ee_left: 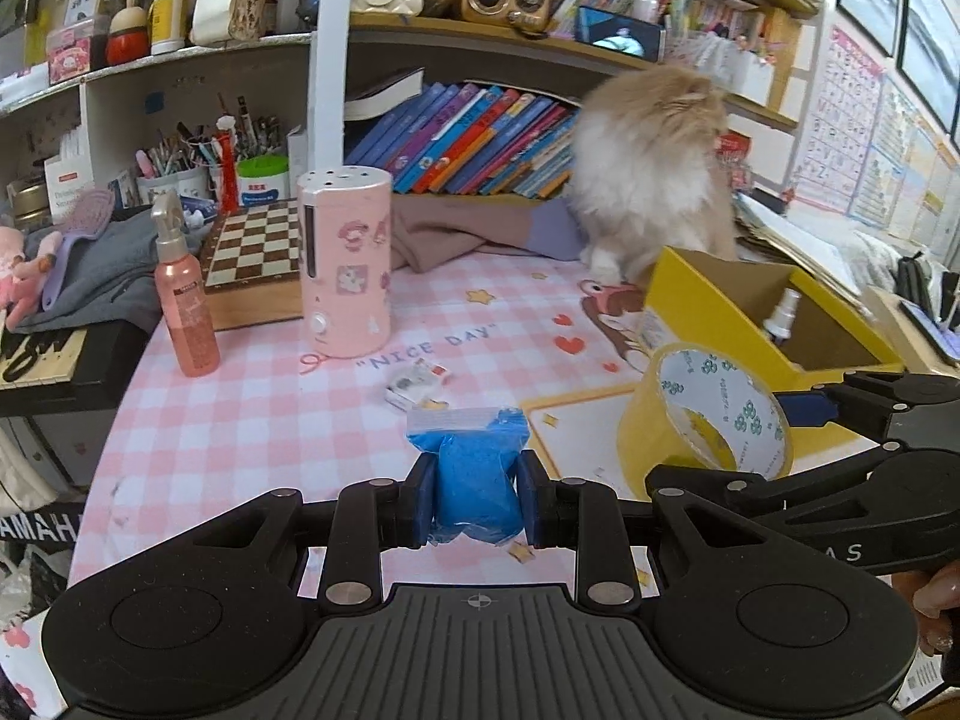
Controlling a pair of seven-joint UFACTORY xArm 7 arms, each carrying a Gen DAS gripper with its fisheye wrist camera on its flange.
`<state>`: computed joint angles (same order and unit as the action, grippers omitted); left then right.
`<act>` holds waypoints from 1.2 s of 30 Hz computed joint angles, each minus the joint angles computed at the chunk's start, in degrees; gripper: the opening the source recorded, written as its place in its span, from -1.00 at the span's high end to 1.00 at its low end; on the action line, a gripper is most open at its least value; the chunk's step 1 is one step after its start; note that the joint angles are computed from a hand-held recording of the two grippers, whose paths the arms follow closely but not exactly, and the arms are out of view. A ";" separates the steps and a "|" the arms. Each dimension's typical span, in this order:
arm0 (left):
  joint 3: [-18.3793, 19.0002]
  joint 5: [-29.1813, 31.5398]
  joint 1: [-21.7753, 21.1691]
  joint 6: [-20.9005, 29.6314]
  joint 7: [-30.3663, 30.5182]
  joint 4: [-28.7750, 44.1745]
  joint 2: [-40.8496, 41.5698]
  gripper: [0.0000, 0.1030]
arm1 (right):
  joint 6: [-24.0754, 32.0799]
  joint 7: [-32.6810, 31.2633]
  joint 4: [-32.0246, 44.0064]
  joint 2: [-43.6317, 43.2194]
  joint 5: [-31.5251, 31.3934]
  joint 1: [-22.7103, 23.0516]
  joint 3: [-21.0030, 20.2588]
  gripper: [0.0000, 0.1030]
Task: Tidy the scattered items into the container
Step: 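Carry the blue packet in the left tool while the right tool carries the tape roll to the box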
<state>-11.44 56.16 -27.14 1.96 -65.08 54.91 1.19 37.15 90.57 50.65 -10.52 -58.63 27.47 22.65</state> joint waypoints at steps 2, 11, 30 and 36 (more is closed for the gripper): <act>-0.33 0.80 -0.14 -0.60 -0.74 -1.17 -1.05 0.49 | 1.95 1.28 -0.83 -1.28 0.98 0.75 1.01 -0.64; -4.59 -13.25 -0.27 -3.28 12.93 -7.06 -3.60 0.49 | 10.40 4.98 -4.36 -6.47 8.66 3.72 5.45 -0.64; -8.07 -51.77 -12.04 -3.36 54.14 -0.05 5.39 0.49 | 26.05 7.37 -13.75 -24.31 27.70 6.23 12.27 -0.64; -5.76 -48.37 -16.49 -1.51 52.14 5.32 9.56 0.49 | 27.56 4.80 -18.35 -31.91 32.49 6.86 11.85 -0.64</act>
